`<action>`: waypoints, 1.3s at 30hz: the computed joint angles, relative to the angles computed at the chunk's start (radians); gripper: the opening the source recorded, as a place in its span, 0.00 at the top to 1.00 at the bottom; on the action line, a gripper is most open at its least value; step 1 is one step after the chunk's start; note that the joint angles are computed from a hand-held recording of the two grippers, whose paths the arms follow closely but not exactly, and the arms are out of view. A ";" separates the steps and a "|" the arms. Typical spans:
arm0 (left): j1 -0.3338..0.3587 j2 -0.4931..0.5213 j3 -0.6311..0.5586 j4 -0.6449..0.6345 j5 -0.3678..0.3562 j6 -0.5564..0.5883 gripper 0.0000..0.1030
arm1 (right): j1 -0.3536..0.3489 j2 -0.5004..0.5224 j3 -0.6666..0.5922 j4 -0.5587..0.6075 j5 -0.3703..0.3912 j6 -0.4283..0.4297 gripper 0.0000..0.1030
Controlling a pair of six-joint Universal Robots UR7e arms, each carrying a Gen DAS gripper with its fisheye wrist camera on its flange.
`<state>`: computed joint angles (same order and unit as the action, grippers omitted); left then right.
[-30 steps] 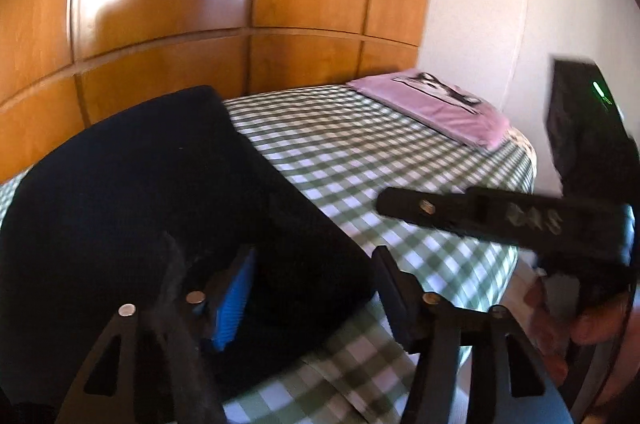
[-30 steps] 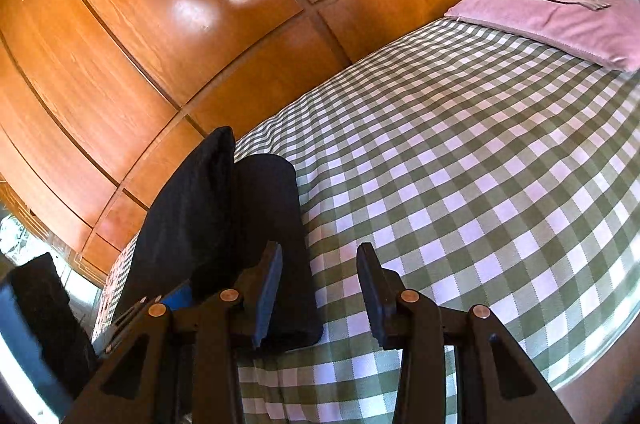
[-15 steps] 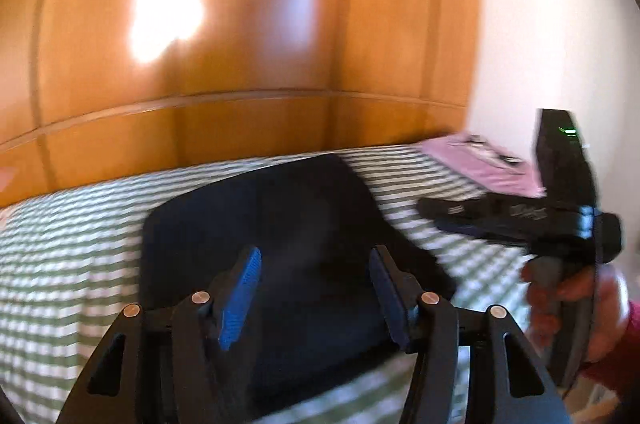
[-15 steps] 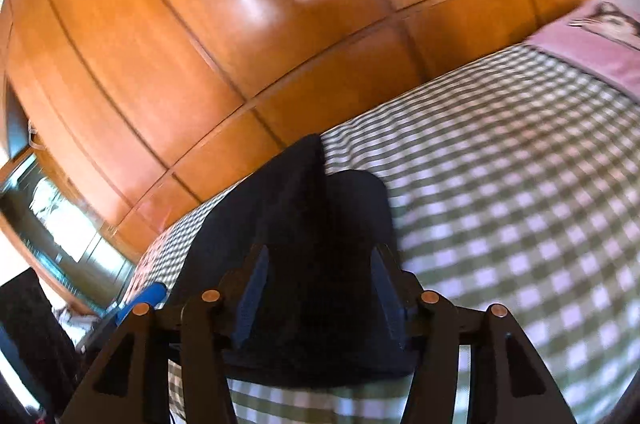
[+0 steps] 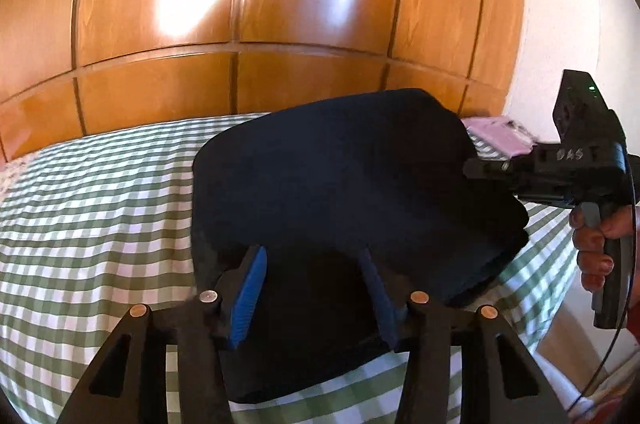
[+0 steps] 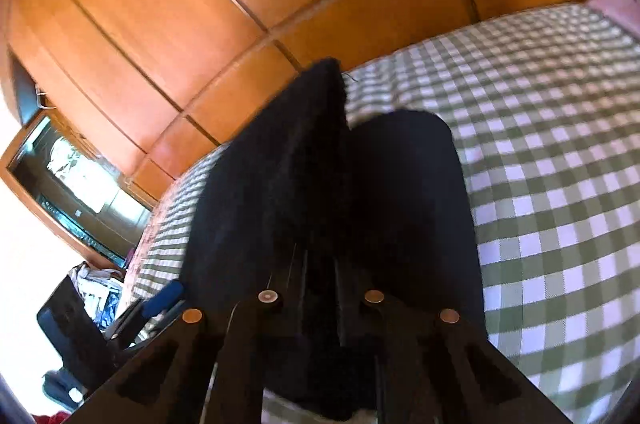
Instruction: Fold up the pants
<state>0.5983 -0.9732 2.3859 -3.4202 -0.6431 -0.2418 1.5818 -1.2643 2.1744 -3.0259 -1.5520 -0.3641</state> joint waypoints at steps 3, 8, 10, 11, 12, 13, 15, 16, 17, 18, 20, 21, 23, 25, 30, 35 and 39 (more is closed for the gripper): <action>-0.007 -0.004 0.008 -0.013 -0.032 0.002 0.52 | 0.015 -0.044 0.020 -0.021 -0.013 0.011 0.90; -0.019 0.064 -0.004 -0.016 -0.001 0.026 0.52 | -0.043 -0.008 0.030 -0.029 -0.102 0.079 0.95; -0.032 0.081 -0.006 -0.010 0.028 0.035 0.52 | -0.079 -0.012 0.049 -0.057 -0.024 0.114 0.94; -0.037 0.068 -0.005 0.018 0.022 0.030 0.52 | -0.078 -0.017 0.052 -0.058 -0.019 0.124 0.94; -0.037 0.042 -0.006 0.053 0.001 0.016 0.52 | -0.070 -0.025 0.054 -0.052 -0.027 0.125 0.94; -0.031 0.026 -0.009 0.071 -0.015 0.010 0.52 | -0.058 -0.034 0.056 -0.056 -0.039 0.119 0.90; -0.019 -0.035 -0.025 0.122 -0.055 -0.025 0.52 | -0.023 -0.053 0.057 -0.093 -0.065 0.078 0.87; -0.017 -0.047 -0.034 0.133 -0.052 -0.034 0.52 | -0.002 -0.054 0.055 -0.115 -0.080 0.043 0.87; -0.013 -0.059 -0.056 0.143 -0.033 -0.037 0.52 | 0.024 -0.053 0.054 -0.140 -0.099 0.009 0.87; -0.003 -0.062 -0.081 0.150 -0.020 -0.027 0.52 | 0.053 -0.042 0.045 -0.166 -0.117 -0.030 0.87; 0.028 -0.058 -0.158 0.194 -0.012 0.007 0.52 | 0.102 -0.004 0.005 -0.177 -0.150 -0.101 0.87; 0.047 -0.045 -0.210 0.246 0.001 0.018 0.52 | 0.131 0.034 -0.029 -0.179 -0.188 -0.135 0.87; 0.082 -0.016 -0.290 0.325 0.007 0.043 0.52 | 0.160 0.091 -0.090 -0.154 -0.234 -0.164 0.87; 0.124 0.014 -0.380 0.484 0.003 0.013 0.52 | 0.168 0.150 -0.159 -0.102 -0.266 -0.186 0.87; 0.201 0.097 -0.511 0.694 -0.012 -0.007 0.51 | 0.164 0.272 -0.254 -0.107 -0.441 -0.201 0.91; 0.243 0.114 -0.523 0.634 -0.083 -0.041 0.49 | 0.070 0.266 -0.240 -0.103 -0.349 -0.113 0.91; 0.251 0.126 -0.499 0.542 -0.083 -0.018 0.48 | 0.062 0.277 -0.226 -0.157 -0.337 -0.143 0.91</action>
